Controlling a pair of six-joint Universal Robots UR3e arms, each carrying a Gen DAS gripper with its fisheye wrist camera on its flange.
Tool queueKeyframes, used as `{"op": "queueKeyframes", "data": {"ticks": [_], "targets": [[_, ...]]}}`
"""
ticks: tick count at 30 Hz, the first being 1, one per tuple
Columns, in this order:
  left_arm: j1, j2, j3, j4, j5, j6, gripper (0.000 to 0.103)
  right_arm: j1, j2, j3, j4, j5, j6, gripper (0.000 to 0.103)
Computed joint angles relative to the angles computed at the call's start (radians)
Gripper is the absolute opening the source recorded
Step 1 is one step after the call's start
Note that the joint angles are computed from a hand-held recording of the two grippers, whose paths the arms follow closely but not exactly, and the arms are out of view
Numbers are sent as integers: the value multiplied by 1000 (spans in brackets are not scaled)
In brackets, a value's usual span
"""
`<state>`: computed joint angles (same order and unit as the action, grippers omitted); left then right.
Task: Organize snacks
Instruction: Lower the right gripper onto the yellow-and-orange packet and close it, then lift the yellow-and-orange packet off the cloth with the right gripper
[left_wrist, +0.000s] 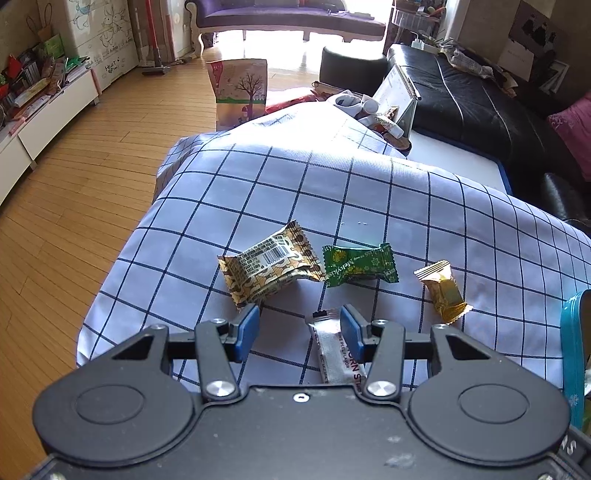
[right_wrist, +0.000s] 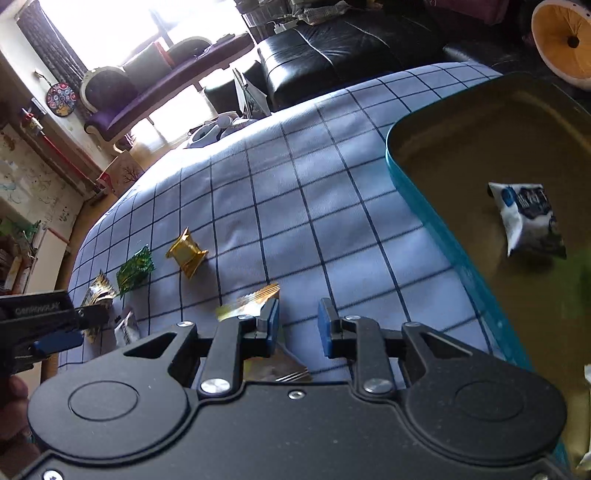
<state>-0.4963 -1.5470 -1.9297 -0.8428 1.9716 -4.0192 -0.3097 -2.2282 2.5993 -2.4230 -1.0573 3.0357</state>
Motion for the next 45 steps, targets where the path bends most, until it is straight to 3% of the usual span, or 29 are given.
{"op": "queueKeyframes", "data": {"ticks": [3, 7, 10, 23, 35, 42, 45], "targets": [[6, 3, -7, 6, -9, 4, 50, -75, -139, 1, 180, 77, -107, 34], [5, 3, -9, 6, -9, 2, 50, 13, -104, 9, 13, 30, -50, 37], [5, 2, -6, 1, -8, -3, 50, 98, 28, -13, -105, -4, -14, 38], [0, -5, 1, -4, -7, -3, 50, 225, 207, 15, -333, -82, 130, 44], [9, 9, -20, 9, -25, 6, 50, 508, 460, 4, -707, -372, 206, 53], [46, 57, -91, 89, -100, 44, 49, 673, 598, -2, -890, -569, 186, 51], [67, 77, -120, 111, -133, 52, 49, 691, 601, 10, -918, -589, 172, 47]]}}
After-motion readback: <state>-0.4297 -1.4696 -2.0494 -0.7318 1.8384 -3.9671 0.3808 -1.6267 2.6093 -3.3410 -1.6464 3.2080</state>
